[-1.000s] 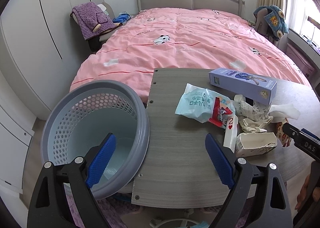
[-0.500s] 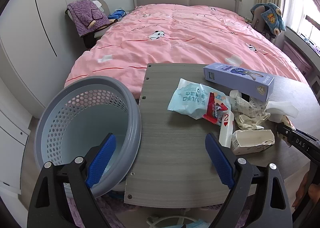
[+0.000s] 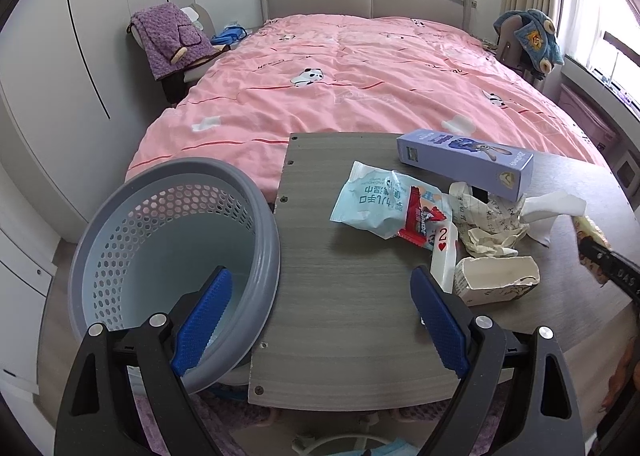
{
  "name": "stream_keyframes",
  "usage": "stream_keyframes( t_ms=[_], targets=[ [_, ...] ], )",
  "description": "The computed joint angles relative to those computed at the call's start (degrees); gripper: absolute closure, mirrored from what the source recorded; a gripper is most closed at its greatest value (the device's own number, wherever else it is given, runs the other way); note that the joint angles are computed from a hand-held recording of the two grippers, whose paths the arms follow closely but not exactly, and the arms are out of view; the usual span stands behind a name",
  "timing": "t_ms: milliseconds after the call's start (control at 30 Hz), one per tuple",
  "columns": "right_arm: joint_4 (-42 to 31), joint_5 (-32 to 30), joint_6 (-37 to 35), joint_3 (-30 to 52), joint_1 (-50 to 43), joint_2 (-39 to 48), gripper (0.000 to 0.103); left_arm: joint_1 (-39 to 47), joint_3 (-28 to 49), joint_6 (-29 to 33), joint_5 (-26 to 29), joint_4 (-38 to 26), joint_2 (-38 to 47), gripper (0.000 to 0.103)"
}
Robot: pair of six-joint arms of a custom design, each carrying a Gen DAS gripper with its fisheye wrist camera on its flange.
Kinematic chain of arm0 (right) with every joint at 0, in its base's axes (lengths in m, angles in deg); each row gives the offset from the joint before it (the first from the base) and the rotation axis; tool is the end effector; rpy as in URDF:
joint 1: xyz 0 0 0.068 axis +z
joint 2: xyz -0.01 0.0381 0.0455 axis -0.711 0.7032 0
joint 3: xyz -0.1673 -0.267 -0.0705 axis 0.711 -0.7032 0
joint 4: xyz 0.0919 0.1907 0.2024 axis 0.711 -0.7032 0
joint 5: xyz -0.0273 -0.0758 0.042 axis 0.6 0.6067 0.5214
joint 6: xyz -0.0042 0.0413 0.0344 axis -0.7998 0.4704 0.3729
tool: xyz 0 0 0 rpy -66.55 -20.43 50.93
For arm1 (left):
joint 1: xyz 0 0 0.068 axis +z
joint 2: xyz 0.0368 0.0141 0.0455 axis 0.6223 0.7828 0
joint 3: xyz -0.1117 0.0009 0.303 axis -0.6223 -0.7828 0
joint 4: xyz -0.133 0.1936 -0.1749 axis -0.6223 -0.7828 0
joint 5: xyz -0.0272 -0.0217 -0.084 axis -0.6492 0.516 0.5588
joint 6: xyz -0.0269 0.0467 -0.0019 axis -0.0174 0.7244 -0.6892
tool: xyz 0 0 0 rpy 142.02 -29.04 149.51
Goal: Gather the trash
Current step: 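Grasp the white playing-card box with the left gripper while the right gripper holds the wrapper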
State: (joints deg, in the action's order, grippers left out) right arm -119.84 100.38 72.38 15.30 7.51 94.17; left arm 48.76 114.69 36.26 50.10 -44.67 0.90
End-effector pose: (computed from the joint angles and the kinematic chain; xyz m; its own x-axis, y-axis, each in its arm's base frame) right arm 0.1570 0.1720 0.1678 -0.6176 0.5133 -0.5960 0.5324 0.8305 0.1635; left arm 0.2475 0.0347 0.1944 -0.7171 0.3257 -0.6162 0.3651 0.9286 0.0660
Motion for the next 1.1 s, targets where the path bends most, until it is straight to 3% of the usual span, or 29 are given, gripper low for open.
stream_keyframes(
  t_ms=[267, 500, 1100],
  targets=[
    [-4.4, 3.4, 7.4, -1.0, 5.6, -2.8, 0.075, -0.6, -0.2, 0.6, 1.0, -1.3, 0.6, 0.016],
    [-4.0, 4.8, 9.3, -1.4, 8.9, -3.5, 0.075, -2.4, -0.7, -0.3, 1.0, -1.2, 2.0, 0.016],
    [7.5, 4.2, 4.3, -4.7, 10.0, -3.6, 0.075, -12.9, -3.1, -3.1, -7.5, 7.3, 10.2, 0.016]
  ],
)
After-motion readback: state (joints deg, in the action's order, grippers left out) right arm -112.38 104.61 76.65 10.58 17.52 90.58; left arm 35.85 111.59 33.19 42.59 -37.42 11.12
